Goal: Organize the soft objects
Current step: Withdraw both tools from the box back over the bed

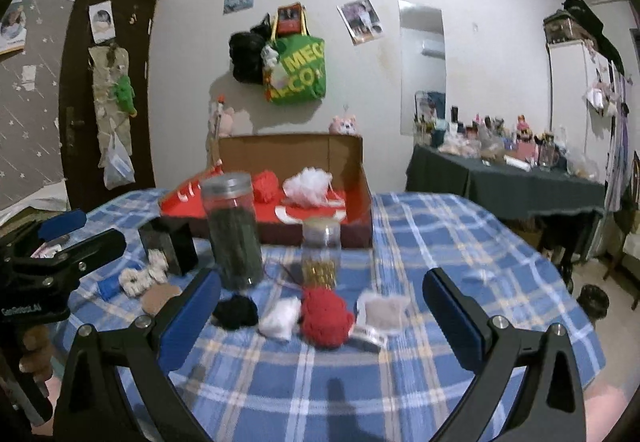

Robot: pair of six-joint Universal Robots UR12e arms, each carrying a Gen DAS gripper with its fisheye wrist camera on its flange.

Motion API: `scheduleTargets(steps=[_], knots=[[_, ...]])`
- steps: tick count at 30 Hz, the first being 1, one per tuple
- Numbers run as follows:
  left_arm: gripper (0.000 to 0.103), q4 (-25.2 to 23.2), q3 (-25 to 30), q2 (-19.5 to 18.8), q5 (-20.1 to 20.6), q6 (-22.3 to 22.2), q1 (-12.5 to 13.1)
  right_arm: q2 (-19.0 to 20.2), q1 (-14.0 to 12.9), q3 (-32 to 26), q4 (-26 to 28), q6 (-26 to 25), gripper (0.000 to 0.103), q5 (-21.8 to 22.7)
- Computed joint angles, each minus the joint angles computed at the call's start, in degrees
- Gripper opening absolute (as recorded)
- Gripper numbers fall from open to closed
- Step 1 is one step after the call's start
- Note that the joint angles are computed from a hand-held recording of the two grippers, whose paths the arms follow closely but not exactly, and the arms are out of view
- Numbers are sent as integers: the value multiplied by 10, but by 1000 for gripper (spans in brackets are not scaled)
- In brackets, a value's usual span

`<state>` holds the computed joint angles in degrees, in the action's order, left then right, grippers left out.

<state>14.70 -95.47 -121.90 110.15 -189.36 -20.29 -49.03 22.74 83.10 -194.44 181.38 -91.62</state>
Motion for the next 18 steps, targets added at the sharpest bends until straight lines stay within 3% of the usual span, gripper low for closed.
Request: scheduleTargets(steps=[8,18], knots=[[103,-65,-1,-3,-16,-30,9,9,-3,-4,51,15,103,4],[103,-116,5,-7,-22,-31,16,18,-5,-17,91,20,103,13]])
